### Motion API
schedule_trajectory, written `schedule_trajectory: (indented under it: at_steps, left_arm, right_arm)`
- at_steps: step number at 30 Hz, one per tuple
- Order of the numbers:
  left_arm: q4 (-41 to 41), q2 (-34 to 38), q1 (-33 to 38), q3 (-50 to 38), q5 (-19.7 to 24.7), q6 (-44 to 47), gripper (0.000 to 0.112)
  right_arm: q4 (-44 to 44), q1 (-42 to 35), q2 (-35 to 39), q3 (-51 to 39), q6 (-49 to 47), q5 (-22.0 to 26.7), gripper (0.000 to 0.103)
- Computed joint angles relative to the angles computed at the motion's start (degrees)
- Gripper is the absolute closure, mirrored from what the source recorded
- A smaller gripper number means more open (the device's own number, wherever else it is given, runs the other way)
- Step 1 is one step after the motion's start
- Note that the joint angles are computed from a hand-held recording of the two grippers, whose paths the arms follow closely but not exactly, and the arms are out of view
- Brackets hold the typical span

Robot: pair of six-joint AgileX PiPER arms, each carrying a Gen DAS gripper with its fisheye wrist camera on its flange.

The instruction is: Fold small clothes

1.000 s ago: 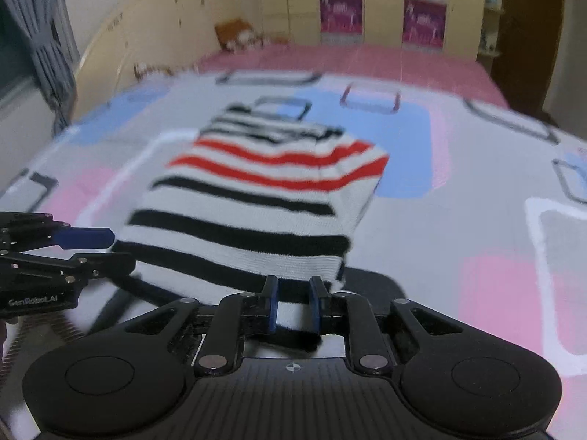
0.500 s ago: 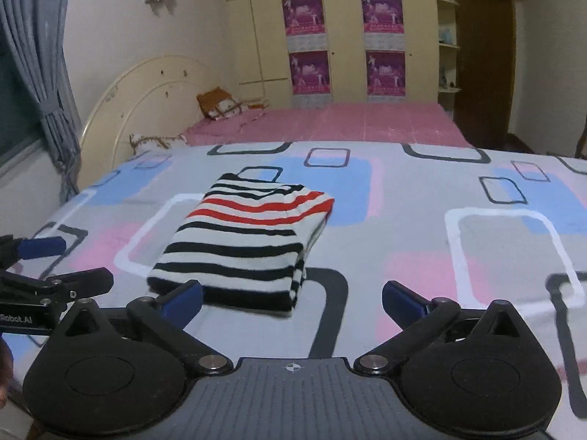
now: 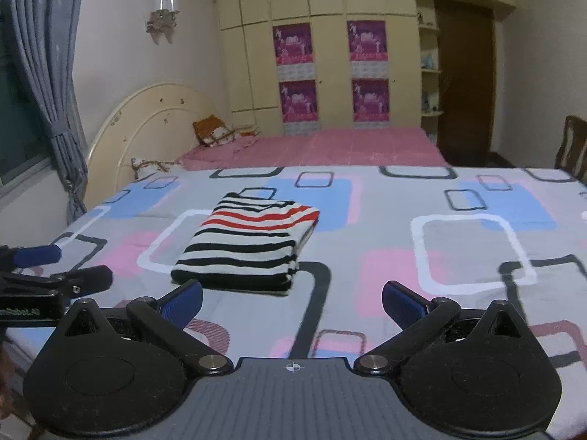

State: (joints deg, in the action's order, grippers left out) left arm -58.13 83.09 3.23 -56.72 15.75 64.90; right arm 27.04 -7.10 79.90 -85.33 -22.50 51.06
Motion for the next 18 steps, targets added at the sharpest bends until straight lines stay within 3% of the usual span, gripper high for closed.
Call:
schedule_trajectory:
  at_steps: [18]
  left_arm:
    - [-8.99,-6.14,-1.53,5.71,-1.72,7.54,0.009]
  right_arm:
    - [2.27,-3.74,-4.38,2.47,-2.08,1.24,0.000]
